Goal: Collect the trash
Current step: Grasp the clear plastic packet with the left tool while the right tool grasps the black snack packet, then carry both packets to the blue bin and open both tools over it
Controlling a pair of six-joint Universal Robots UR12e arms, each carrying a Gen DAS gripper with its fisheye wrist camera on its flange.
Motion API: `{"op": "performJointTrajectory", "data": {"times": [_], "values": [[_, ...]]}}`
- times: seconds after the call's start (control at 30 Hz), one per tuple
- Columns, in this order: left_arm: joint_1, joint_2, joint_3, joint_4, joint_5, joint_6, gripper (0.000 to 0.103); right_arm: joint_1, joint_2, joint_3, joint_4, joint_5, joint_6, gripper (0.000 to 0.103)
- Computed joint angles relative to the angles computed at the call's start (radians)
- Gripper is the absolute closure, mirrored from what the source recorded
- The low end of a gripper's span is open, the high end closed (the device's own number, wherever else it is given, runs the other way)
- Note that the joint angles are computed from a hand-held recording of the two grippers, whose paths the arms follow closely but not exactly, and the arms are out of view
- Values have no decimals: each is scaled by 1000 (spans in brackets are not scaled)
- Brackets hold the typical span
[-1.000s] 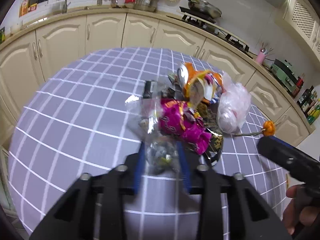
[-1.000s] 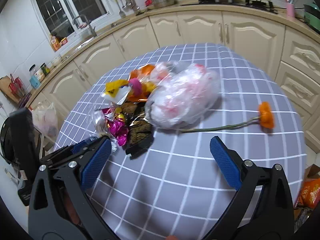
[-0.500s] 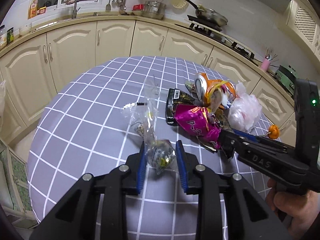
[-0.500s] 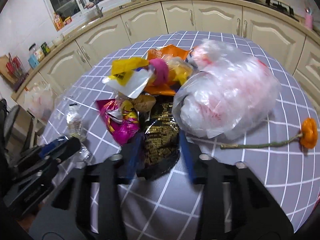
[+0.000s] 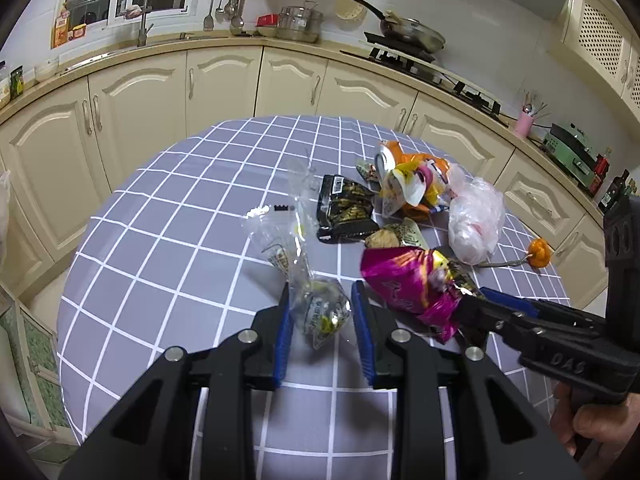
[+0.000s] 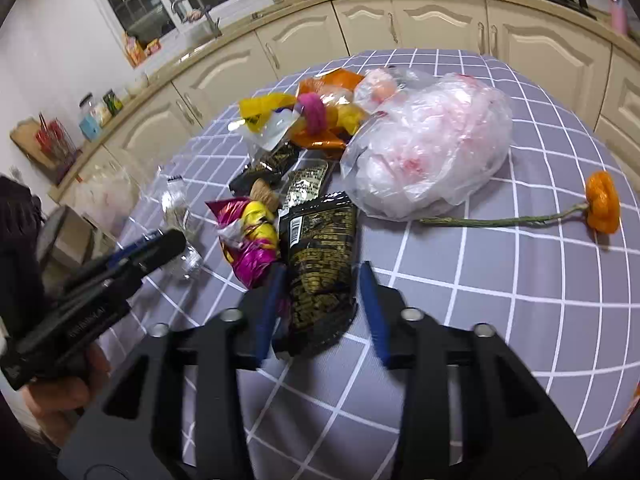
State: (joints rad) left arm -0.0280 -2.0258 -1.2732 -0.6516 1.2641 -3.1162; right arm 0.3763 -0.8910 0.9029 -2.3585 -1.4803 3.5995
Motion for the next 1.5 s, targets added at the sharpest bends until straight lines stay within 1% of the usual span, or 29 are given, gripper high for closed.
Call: {"op": "performJointTrajectory", "data": {"times": [0.07, 0.13, 0.2, 0.23, 0.3, 0.33, 0.37, 0.5, 0.53, 0.6, 0.67, 0.7, 0.73, 0.77, 0.83, 0.93, 1.0, 1.03, 1.07, 1.2, 1.23, 1.33, 1.37, 1.43, 1.5], "values": [[-1, 3, -4, 2, 3, 2, 76, -3, -2, 4, -14, 2, 16, 61], [-1, 4, -6, 5, 3, 1, 76, -5, 5, -9, -9, 0, 17, 61], [-3, 5, -9, 11, 6, -2, 76, -2, 21, -37, 26, -12, 2, 61], [-2, 6, -11, 13, 5, -2, 76, 2, 36, -65, 58, -24, -25, 61], [-2, 8, -16, 18, 4, 2, 76, 18, 54, -103, 98, -88, -89, 68], [-2, 10, -19, 22, 4, 5, 76, 22, 57, -111, 106, -104, -99, 72], [-1, 13, -23, 29, 3, 9, 76, 20, 52, -102, 95, -90, -92, 79], [4, 25, -40, 66, -4, 10, 76, 7, 6, -8, -24, -47, -35, 82], [4, 27, -42, 73, -7, 9, 76, 1, -10, 22, -66, -19, -24, 82], [4, 33, -47, 92, -11, 5, 76, -6, -33, 60, -113, 18, -11, 82], [2, 39, -52, 110, -13, 2, 76, -19, -49, 90, -155, 82, 14, 82], [1, 41, -53, 117, -14, 1, 76, -27, -57, 108, -189, 126, 35, 82], [-1, 44, -55, 127, -16, 1, 76, -31, -63, 121, -210, 146, 45, 82], [-3, 48, -57, 134, -18, 1, 76, -34, -71, 137, -234, 158, 54, 82], [-7, 55, -61, 149, -31, 6, 76, -31, -79, 147, -265, 151, 53, 82], [-12, 64, -64, 162, -52, 19, 76, -28, -107, 181, -337, 112, 46, 82], [-21, 68, -60, 168, -75, 31, 76, -25, -134, 210, -379, 52, 41, 82], [-25, 69, -58, 170, -84, 38, 76, -23, -153, 232, -400, 7, 39, 82], [-32, 70, -56, 175, -93, 48, 76, -24, -168, 253, -416, -16, 40, 82], [-63, 72, -46, 176, -149, 80, 76, -32, -250, 361, -468, -161, 66, 82], [-75, 70, -41, 171, -170, 96, 76, -34, -268, 385, -475, -189, 71, 82], [-106, 69, -37, 156, -222, 139, 76, -46, -354, 501, -476, -332, 120, 82], [-124, 68, -35, 142, -248, 171, 76, -50, -377, 534, -471, -360, 143, 82], [-150, 66, -35, 115, -285, 212, 76, -63, -430, 607, -444, -429, 205, 82], [-176, 62, -34, 80, -325, 252, 76, -76, -469, 663, -411, -467, 263, 82]]}}
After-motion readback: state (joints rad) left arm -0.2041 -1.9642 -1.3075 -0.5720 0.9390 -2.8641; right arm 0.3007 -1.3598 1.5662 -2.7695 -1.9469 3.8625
